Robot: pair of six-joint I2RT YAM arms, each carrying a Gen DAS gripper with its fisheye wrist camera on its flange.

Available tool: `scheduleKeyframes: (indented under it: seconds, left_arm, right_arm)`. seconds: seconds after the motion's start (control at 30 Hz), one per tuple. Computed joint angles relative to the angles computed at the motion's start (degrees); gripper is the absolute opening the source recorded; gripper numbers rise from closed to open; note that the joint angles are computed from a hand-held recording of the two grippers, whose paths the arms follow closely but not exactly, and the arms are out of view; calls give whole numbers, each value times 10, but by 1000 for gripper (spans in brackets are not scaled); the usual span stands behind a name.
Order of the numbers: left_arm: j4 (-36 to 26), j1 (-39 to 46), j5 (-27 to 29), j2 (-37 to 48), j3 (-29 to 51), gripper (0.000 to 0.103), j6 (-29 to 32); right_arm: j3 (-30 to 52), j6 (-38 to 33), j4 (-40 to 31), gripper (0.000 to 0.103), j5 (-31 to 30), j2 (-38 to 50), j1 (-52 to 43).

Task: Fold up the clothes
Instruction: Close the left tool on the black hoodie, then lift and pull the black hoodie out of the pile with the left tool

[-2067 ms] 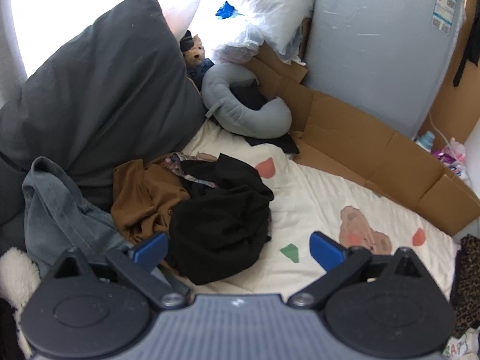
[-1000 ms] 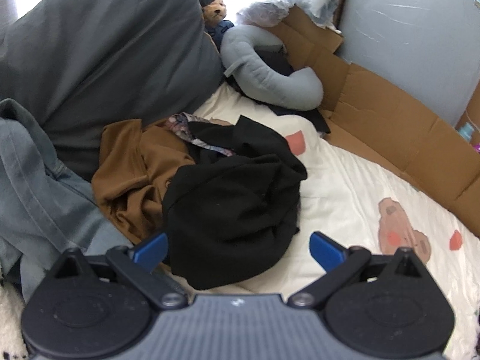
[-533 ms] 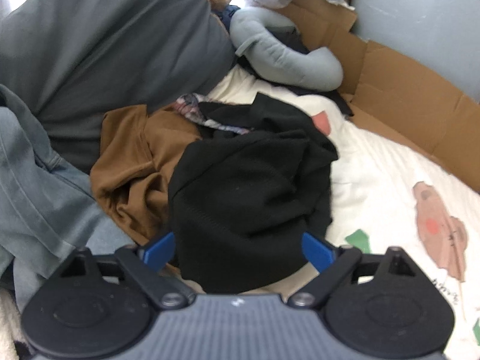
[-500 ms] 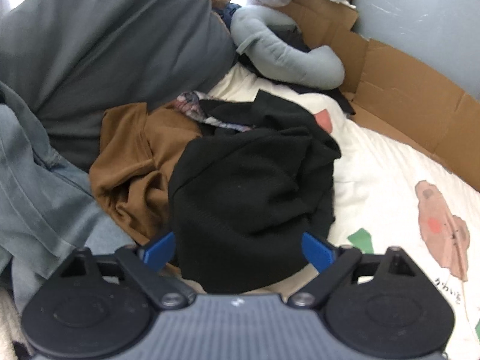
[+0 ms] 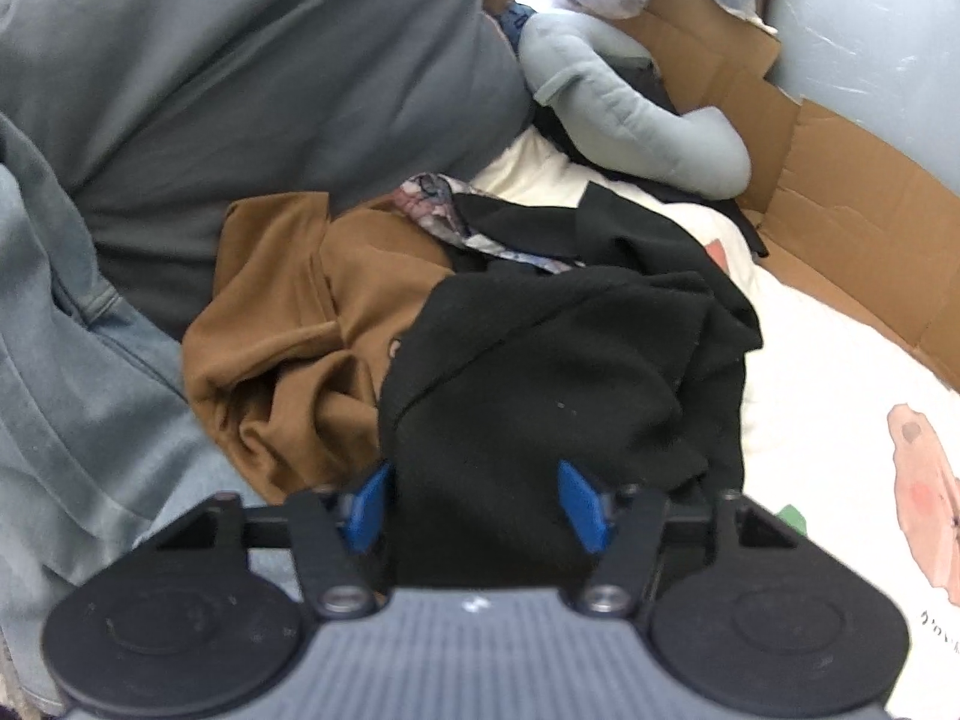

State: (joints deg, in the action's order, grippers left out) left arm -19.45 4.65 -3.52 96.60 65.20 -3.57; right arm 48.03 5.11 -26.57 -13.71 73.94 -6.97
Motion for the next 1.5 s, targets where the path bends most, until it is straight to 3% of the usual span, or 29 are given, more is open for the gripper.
scheduleKeyframes:
  seconds: [0.03,0.07,0.13,0.8,1.5]
  left_arm:
    - [2,-1,2,-1,-2,36,-5]
    - [5,-2,4,-2,-5,19,-11]
    - [13,-8,18,-15,-16,4,-19]
    - [0,-154,96,-99,-73,2,-42]
    - [21,-301,151,-46,-39,2,-72]
  right_arm:
    - [-3,0,3,99,2,2,1]
    - [-5,1,5,98,4,3,3]
    - [-10,2,9,98,10,4,4]
    - [-12,18,5,98,-45,12,-30]
    - [-30,25,15,98,-89,6,-94]
